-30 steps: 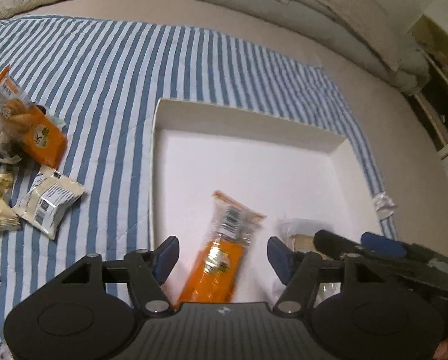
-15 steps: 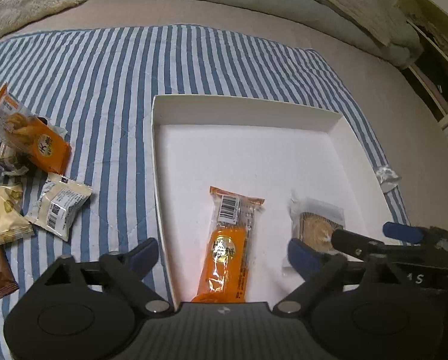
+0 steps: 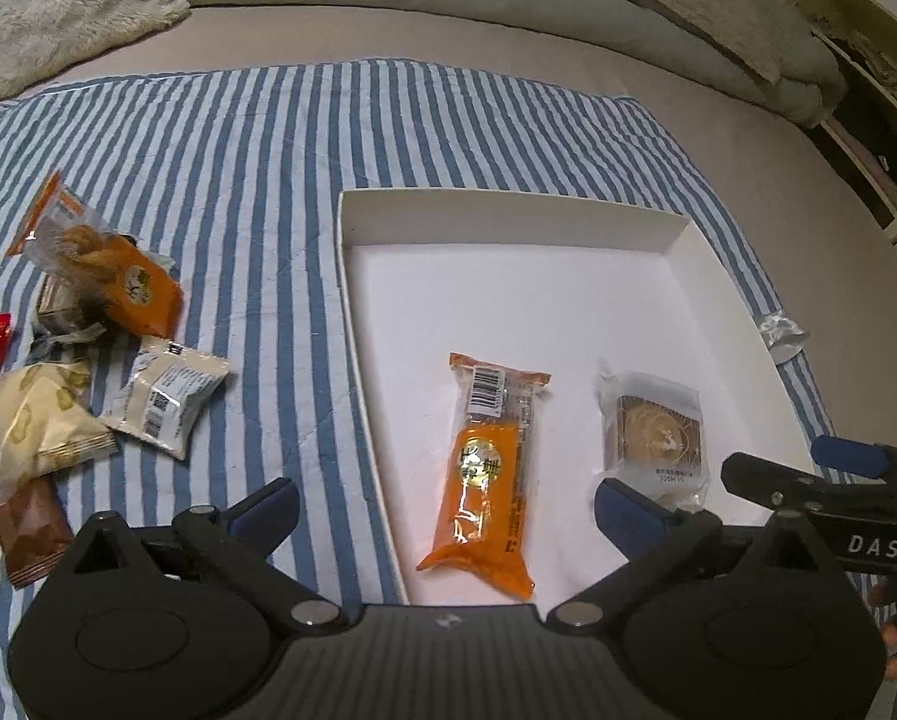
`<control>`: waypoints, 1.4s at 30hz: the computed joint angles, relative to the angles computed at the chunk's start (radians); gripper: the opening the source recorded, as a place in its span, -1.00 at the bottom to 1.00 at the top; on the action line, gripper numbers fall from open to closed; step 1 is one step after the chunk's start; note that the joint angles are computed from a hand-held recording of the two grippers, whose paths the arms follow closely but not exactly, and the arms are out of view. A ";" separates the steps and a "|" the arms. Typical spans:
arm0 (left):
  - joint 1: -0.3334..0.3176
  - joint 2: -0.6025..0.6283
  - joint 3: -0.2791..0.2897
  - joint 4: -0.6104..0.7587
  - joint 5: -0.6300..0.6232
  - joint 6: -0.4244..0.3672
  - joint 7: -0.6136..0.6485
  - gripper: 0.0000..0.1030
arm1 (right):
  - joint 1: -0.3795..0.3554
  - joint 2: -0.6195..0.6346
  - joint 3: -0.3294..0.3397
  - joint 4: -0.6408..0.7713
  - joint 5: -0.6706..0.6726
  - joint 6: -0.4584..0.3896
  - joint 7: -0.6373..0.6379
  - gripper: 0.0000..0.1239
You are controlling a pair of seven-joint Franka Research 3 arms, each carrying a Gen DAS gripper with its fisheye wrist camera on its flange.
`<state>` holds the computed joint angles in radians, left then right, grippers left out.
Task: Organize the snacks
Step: 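Withdraw both tools from the tray back toward the snack pile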
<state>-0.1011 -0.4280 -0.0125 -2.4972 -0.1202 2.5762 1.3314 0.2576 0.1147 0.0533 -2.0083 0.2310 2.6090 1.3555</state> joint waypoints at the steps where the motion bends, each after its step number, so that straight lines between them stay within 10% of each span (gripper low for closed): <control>1: 0.001 -0.007 0.000 -0.003 0.001 -0.001 0.000 1.00 | -0.002 -0.006 0.001 -0.004 0.011 -0.003 -0.008 0.66; 42: 0.186 -0.283 0.089 -0.156 0.194 -0.044 0.079 1.00 | 0.084 -0.075 0.061 -0.030 0.262 0.036 -0.112 0.66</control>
